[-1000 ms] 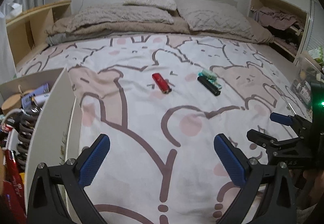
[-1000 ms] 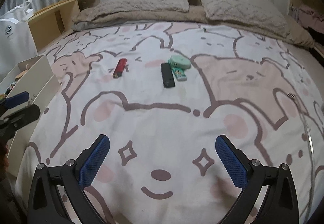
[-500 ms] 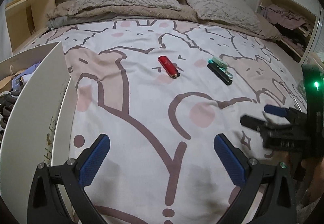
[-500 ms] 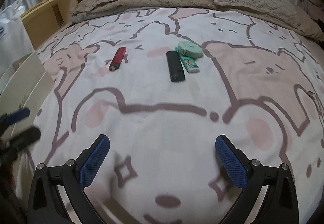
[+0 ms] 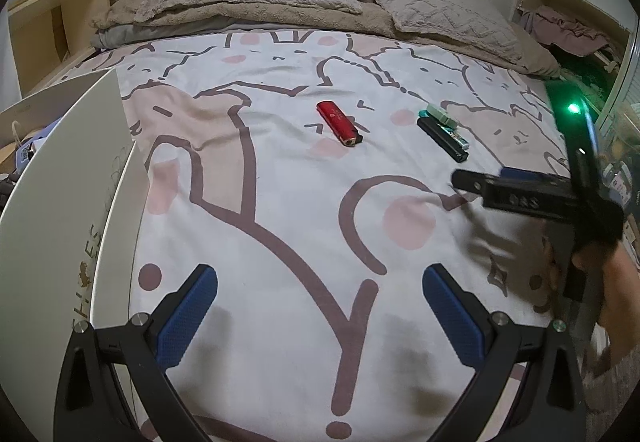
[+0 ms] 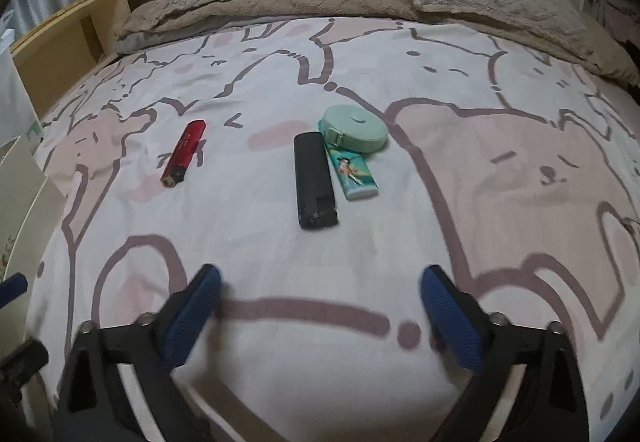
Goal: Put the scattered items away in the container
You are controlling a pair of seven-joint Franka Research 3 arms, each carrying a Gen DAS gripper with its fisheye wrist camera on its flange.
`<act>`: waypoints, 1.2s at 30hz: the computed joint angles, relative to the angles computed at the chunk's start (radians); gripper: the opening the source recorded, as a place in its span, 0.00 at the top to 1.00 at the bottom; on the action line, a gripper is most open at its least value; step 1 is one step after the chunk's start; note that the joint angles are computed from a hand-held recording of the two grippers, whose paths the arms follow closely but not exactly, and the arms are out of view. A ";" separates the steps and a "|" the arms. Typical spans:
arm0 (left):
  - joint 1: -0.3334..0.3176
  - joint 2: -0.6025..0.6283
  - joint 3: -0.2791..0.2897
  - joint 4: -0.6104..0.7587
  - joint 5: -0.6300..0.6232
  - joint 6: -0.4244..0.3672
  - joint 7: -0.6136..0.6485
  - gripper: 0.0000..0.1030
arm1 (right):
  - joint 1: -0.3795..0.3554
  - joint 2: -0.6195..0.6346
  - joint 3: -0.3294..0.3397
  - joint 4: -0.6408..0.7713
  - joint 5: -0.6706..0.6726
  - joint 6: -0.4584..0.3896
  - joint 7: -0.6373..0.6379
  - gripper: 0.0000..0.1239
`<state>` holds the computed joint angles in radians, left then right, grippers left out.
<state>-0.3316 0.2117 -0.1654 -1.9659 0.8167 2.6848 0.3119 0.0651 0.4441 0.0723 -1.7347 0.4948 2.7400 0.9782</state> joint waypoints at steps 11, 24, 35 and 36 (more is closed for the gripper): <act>-0.004 0.016 0.007 0.009 0.015 -0.010 -0.025 0.00 | 0.009 0.097 -0.008 0.143 -0.055 -0.037 0.018 0.54; -0.019 0.077 0.007 0.037 -0.050 -0.005 0.028 0.00 | -0.062 0.124 0.069 0.161 0.066 -0.041 -0.100 0.56; -0.035 0.137 0.018 0.122 -0.088 -0.031 0.103 0.00 | -0.034 0.091 0.071 0.064 0.080 0.143 -0.151 0.74; -0.035 0.145 0.020 0.132 -0.093 -0.033 0.112 0.00 | -0.034 0.088 0.074 0.057 0.081 0.154 -0.156 0.76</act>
